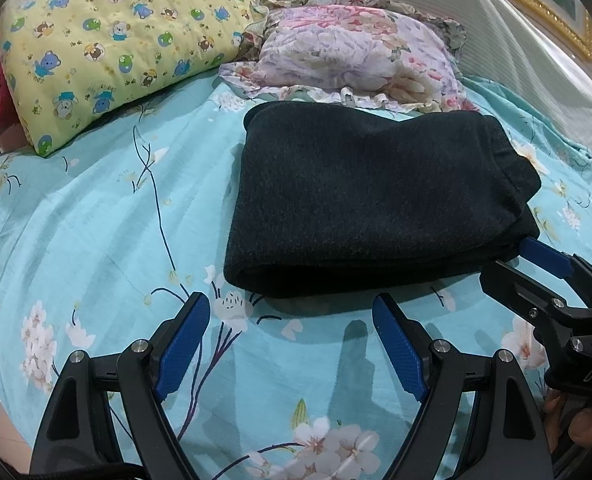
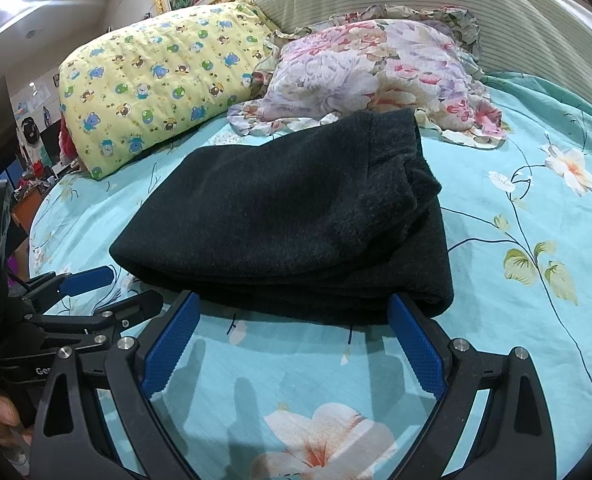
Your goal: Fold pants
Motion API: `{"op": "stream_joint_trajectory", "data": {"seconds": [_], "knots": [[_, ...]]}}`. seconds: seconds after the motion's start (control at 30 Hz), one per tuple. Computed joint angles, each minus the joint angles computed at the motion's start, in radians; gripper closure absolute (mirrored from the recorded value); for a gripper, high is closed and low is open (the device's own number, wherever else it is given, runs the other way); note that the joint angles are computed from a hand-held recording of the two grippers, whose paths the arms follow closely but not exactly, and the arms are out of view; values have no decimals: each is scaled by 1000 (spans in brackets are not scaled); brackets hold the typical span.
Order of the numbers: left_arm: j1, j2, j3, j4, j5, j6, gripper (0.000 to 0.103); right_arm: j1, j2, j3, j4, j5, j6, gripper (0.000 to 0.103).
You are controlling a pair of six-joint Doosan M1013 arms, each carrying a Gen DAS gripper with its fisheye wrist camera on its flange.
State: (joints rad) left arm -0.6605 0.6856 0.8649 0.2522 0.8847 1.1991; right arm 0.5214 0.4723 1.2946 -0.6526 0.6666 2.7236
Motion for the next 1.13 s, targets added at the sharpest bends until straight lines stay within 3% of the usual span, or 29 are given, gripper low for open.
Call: {"op": "stream_joint_trajectory", "data": {"seconds": [0.57,1.13], "knots": [[1,-15,9,20,-63,-20,19,1,-14,9,-53,-11,63,8],[-2,-8,-17,7,-55,3,19,3,-23,7,-103,3,119,8]]}}
